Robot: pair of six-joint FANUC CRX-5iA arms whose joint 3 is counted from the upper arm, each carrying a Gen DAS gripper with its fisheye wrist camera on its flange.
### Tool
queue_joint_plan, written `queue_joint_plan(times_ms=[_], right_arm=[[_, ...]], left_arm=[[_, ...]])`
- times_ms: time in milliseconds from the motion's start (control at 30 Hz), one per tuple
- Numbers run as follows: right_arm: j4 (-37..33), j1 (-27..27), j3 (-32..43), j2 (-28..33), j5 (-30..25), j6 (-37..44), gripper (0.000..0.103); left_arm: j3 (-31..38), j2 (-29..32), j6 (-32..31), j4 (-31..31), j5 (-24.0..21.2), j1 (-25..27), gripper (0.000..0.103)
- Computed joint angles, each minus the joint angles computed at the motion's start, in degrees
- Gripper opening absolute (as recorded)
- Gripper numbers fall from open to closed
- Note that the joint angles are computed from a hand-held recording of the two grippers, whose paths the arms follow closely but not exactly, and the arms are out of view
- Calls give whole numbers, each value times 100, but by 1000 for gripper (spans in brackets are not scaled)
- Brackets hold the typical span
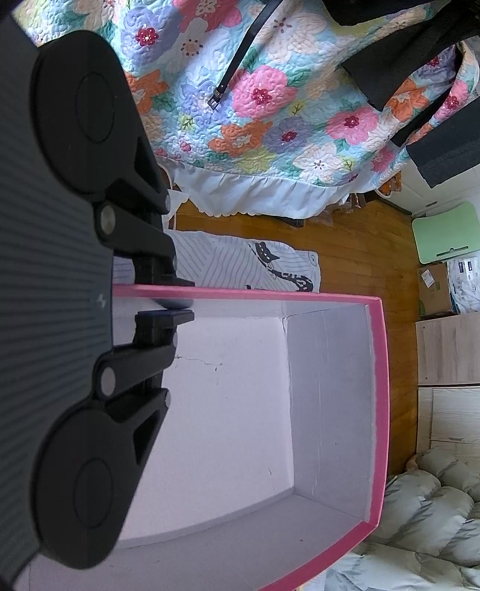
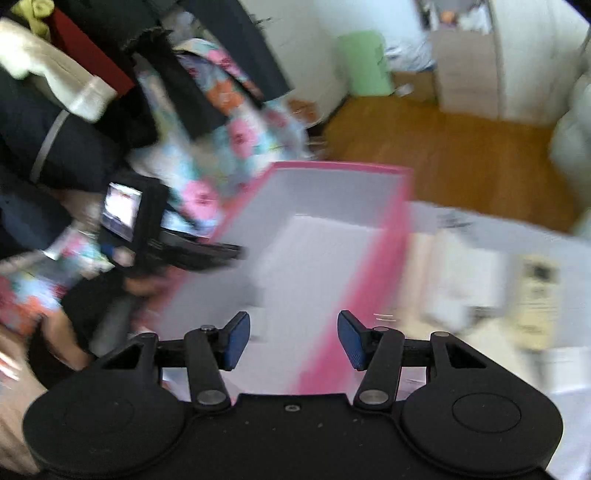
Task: Organize rigid objects
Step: 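Grasp the larger white square charger with the right gripper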
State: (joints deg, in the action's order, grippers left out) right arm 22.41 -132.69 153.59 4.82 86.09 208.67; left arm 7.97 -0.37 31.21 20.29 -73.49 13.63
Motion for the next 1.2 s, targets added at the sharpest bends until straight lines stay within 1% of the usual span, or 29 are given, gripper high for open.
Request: queue_joint_plan(times_ms=[67, 100, 200, 233, 367, 400, 433, 467, 567, 633, 700, 733, 800, 967, 1100, 1200], right_arm=[[151, 129, 156, 142, 356, 91, 59], [115, 139, 293, 223, 453, 124, 59], [81, 173, 532, 259, 970, 135, 59], [116, 185, 552, 170, 1098, 116, 59], [91, 87, 841, 83, 1113, -347, 59], [125, 69, 890, 52, 1117, -478, 62], [341, 158, 833, -33, 1212, -542, 64], [436, 173, 761, -129, 1310, -530, 65], [386, 75, 787, -203, 1422, -504, 66], [369, 51, 851, -211, 1385, -493, 67], [251, -46, 1100, -88, 1136, -660, 68], [203, -90, 1234, -19, 1013, -769, 71], [400, 1, 1321, 37, 902, -870, 73], [629, 175, 1249, -34, 945, -1014, 71], [624, 245, 1277, -3, 850, -1127, 71], [670, 341, 1162, -67, 950, -1131, 71]], left_arm=[[-26, -28, -9, -3, 19, -12, 8], [-28, -33, -13, -13, 33, -20, 8], [-21, -32, 3, -31, 38, -26, 8], [-15, -28, 2, -40, 42, -26, 8], [-28, -44, -19, -47, 63, -36, 9], [-32, -48, -27, -45, 72, -37, 9], [-29, -44, -32, -39, 72, -31, 9], [-33, -49, -50, -52, 83, -35, 9], [-37, -60, -72, -99, 109, -55, 9], [-48, -80, -92, -130, 142, -79, 9], [-87, -125, -117, -154, 183, -99, 10], [-90, -128, -109, -159, 187, -105, 10], [-100, -136, -124, -163, 203, -107, 10], [-125, -159, -94, -171, 191, -118, 10], [-121, -159, -112, -176, 215, -122, 10], [-120, -157, -105, -176, 215, -126, 10]])
